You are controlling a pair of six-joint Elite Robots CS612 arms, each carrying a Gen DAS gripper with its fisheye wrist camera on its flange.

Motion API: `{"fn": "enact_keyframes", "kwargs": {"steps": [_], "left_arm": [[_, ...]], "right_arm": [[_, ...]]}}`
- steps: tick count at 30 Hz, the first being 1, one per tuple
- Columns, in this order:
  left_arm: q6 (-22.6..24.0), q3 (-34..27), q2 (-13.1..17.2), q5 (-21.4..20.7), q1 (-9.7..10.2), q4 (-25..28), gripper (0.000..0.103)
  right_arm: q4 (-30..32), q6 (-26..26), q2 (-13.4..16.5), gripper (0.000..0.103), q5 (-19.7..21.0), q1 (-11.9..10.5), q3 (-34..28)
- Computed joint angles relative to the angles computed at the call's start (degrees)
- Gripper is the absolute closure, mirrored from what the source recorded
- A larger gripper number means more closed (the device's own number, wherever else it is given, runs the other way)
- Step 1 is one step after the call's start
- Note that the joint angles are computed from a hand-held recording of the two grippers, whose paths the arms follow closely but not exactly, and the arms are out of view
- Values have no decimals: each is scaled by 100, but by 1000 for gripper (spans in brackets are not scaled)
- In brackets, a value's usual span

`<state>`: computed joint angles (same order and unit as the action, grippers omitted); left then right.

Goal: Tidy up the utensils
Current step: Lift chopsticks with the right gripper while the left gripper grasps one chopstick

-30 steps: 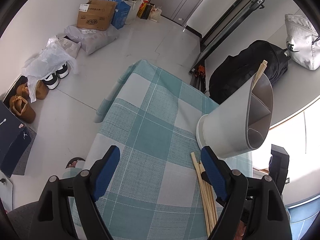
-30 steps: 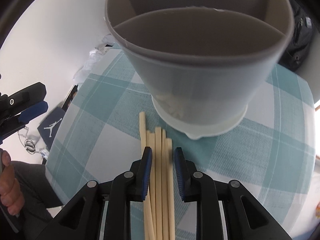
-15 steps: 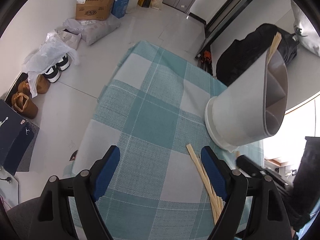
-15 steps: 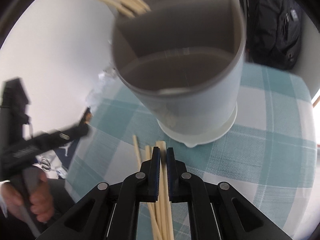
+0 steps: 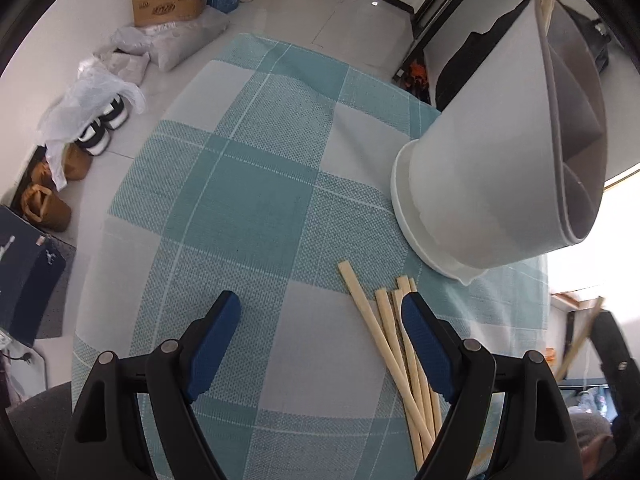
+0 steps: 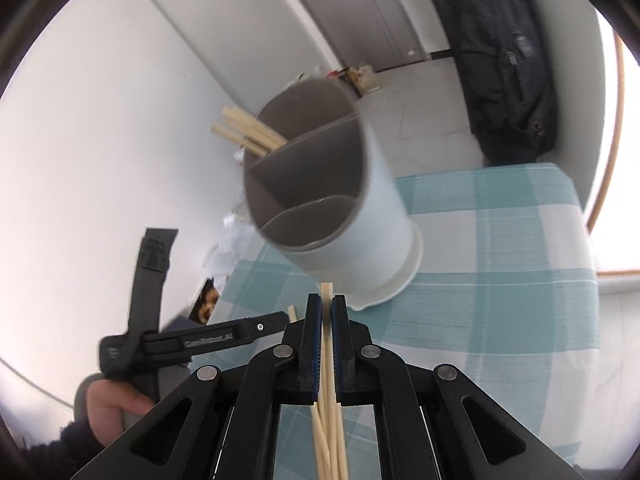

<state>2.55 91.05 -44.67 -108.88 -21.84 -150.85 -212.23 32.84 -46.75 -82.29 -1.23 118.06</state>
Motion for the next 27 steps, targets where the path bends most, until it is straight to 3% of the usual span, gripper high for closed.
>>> {"fn": "enact_keyframes", "kwargs": {"steps": [3, 6, 10, 13, 18, 22, 25, 27], "left_arm": [[-8, 107, -50, 507, -128, -198, 29], [114, 235, -94, 1127, -268, -428, 47], [208, 301, -112, 1099, -286, -571, 73], [282, 327, -121, 902, -250, -601, 90], [146, 230, -53, 526, -193, -527, 100], [74, 236, -44, 465, -200, -595, 101], [145, 270, -53, 657, -216, -728, 102], [240, 250, -45, 501, -163, -668, 102]], "right_arm": [[-304, 358, -8, 99, 2, -104, 130], [-608, 828, -3, 99, -88, -193, 288], [-910, 1381, 41, 99, -49, -350, 450], [-916, 1417, -31, 99, -62, -390, 518], [-958, 1250, -66, 99, -101, -375, 547], [-1026, 1179, -16, 99, -76, -372, 511], [-1071, 1138, -6, 99, -95, -358, 501], [-1076, 1127, -4, 99, -96, -353, 500]]}}
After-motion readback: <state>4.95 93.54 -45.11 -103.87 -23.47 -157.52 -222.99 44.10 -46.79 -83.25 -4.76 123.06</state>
